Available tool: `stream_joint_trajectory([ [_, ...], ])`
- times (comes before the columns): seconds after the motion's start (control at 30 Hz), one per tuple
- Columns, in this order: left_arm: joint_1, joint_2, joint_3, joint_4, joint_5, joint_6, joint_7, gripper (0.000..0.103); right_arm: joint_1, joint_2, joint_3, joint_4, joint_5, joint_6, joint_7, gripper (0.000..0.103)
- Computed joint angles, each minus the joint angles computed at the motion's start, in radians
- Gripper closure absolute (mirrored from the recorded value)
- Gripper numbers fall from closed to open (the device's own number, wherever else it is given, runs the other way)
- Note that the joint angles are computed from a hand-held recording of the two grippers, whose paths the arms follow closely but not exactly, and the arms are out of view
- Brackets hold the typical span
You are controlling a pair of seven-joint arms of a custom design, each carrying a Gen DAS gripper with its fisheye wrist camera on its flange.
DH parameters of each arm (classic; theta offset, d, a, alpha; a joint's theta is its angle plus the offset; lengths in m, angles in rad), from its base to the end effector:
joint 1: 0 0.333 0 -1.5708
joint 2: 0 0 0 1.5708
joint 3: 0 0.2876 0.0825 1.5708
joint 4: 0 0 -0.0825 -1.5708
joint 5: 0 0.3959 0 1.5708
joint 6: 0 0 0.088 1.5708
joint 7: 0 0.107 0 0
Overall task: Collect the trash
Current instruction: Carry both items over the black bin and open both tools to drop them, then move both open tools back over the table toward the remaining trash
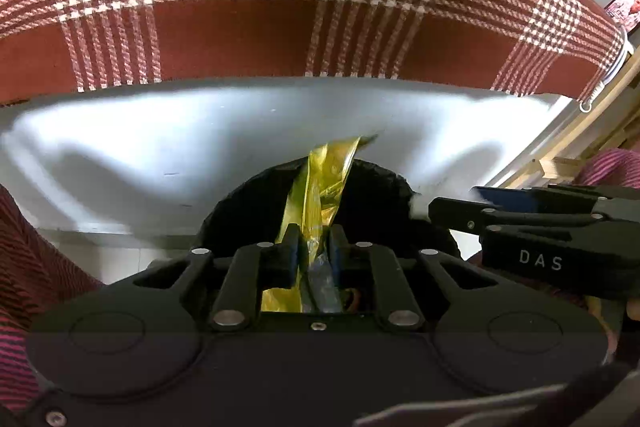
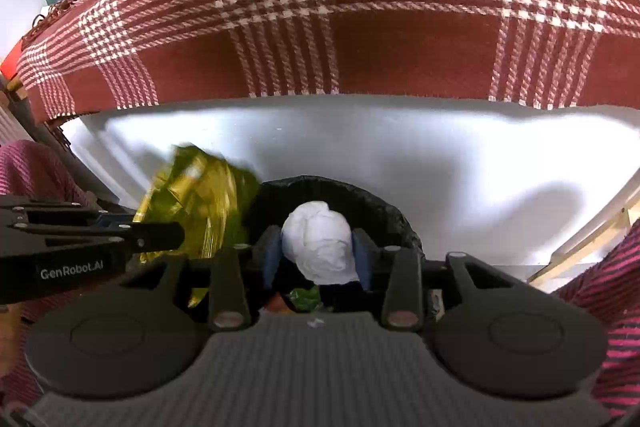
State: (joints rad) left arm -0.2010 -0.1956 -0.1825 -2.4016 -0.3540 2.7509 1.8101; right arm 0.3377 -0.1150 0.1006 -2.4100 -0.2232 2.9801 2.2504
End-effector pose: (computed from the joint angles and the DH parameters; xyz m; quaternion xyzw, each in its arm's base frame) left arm 0.4890 -0.1833 0.4135 -0.5545 0.7833 -0.2606 0.1052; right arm 0.4776 0.2413 0.3987 -0.6553 0.6754 -0.1325 0.3111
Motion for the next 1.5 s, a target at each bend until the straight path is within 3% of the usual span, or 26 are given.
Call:
stream_joint_trajectory([
  [0.03, 0.0, 0.0, 0.0, 0.001, -0.001, -0.002, -0.001, 0.067, 0.004, 0.0, -0.004, -0.001, 0.012, 0.003, -0.011, 0.042],
  [0.1, 0.004, -0.001, -0.002, 0.001, 0.003, 0.0, -0.018, 0.053, 0.001, 0.002, -0.002, 0.001, 0.008, 0.004, -0.009, 0.038],
  [0.37, 0.011, -0.004, -0.003, 0.008, 0.023, 0.007, -0.038, 0.042, -0.015, 0.0, 0.005, 0.003, -0.026, 0.015, 0.03, 0.031],
  [0.6, 0.007, -0.024, 0.0, 0.004, 0.029, 0.041, -0.03, 0.023, -0.038, -0.015, 0.011, 0.004, -0.08, 0.032, 0.078, 0.029],
  [1.0, -0.016, -0.038, 0.03, 0.065, -0.038, 0.128, 0.067, 0.015, -0.12, -0.069, 0.042, 0.042, -0.264, 0.081, 0.177, 0.026],
  [1.3, 0.004, 0.048, 0.032, 0.203, -0.052, 0.226, 0.119, 0.011, -0.264, -0.058, 0.117, 0.157, -0.559, 0.093, 0.359, 0.022],
  [1.5, 0.046, 0.157, 0.01, 0.338, 0.04, 0.26, 0.045, 0.01, -0.269, -0.007, 0.082, 0.255, -0.74, 0.08, 0.488, 0.019],
])
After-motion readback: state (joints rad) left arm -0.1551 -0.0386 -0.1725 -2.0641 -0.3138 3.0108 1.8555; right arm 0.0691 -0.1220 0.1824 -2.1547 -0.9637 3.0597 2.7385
